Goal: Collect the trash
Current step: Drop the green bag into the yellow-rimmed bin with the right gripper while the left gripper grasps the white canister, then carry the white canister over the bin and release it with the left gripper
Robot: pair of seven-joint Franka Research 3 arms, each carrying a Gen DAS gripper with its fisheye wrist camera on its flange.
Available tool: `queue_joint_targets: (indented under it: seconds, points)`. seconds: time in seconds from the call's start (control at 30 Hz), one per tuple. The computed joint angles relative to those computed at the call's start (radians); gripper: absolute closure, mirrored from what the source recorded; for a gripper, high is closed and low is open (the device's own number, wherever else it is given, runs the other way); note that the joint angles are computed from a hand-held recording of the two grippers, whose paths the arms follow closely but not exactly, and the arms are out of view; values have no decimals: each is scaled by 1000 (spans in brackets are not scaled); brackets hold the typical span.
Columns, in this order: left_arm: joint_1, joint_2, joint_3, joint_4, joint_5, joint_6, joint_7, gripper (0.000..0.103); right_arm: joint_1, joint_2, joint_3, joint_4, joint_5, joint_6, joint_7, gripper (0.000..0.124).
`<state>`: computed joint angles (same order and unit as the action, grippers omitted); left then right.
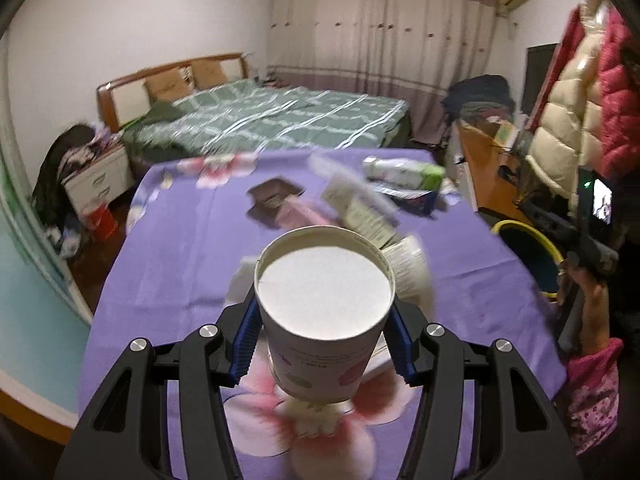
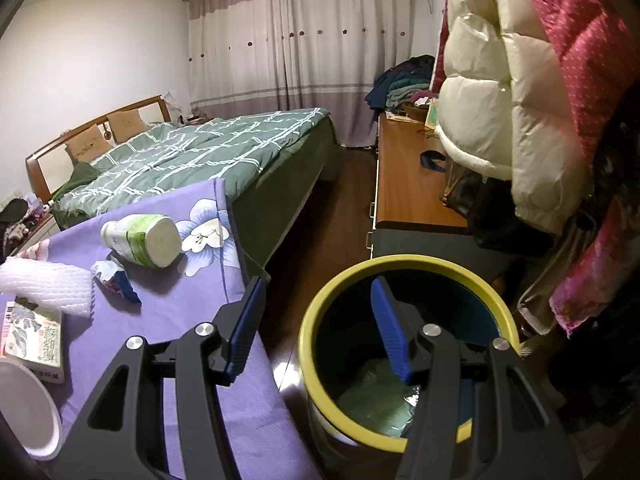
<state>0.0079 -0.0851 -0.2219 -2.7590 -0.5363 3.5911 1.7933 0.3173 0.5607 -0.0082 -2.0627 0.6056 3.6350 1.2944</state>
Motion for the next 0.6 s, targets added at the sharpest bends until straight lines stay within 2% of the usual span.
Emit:
queue_joint_targets:
  seconds: [0.17, 0.3, 0.4, 0.43, 0.5, 0.6]
  points:
    - [-35, -3, 23, 50, 222, -26, -128, 48, -78, -62, 34, -93, -80, 38, 48, 67]
    - [-70, 65, 35, 143, 406, -40, -241, 48, -131, -109, 44, -170, -136, 81, 102, 66]
    - [-68, 164, 40, 270, 662, -87, -438, 48, -148, -136, 32, -214, -154, 98, 114, 66]
    - [-71, 191, 38, 304, 700, -97, -467, 48, -155, -145, 27, -231, -159, 105, 117, 66]
    - [-127, 261, 58, 389, 691, -126, -457, 48, -170, -157, 24, -253, -172, 112, 128, 65]
    - [-97, 381, -2, 546, 788, -201, -525, 48, -206, -171, 28, -284, -218, 111, 162, 65]
